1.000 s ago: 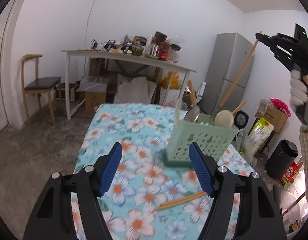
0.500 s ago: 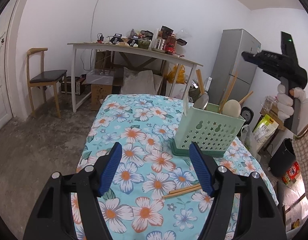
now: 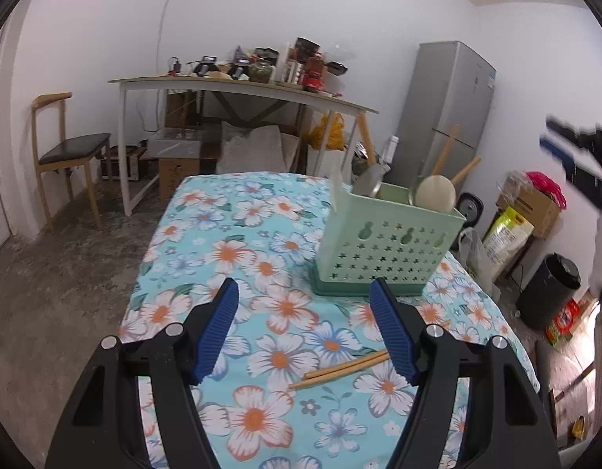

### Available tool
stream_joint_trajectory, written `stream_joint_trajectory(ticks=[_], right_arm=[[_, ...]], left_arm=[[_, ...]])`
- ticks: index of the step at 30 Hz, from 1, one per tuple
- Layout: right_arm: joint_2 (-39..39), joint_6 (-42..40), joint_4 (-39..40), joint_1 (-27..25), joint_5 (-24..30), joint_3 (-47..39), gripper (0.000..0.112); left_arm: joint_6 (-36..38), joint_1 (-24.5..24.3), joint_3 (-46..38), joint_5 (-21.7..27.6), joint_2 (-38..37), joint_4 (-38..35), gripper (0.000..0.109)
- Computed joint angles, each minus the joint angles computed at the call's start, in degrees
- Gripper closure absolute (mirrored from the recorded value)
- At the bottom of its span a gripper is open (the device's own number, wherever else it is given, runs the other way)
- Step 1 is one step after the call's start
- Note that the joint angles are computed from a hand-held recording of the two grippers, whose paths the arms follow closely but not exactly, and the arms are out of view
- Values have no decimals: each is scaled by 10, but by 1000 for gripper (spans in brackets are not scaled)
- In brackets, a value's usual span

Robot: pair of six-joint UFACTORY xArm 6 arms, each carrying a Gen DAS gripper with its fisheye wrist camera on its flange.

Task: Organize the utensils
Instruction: 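Move both open grippers to the wooden chopsticks lying on the cloth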

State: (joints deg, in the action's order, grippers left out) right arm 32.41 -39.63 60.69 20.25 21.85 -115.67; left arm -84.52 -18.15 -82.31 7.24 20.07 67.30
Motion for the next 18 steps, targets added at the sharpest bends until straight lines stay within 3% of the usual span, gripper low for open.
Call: stream_joint_trajectory(ticks=[3,5,9,16,18], right_arm=[[-30,37,3,-4,12,85,74],[-38,65,-2,-5,16,122,72],[-36,142,-19,-7,41,167,72],[-31,196,-35,-12,75,192,72],[-34,191,-26,-13,76,199,72]], left_arm=[[85,-12,-15,-1,20,-66,41],[203,-27,-30,1,41,-155,41],[352,-56,-67,28,80,-223,41],[558,-103,-161,80,161,-273,41],[576,-111,-192,99,184,-252,41]])
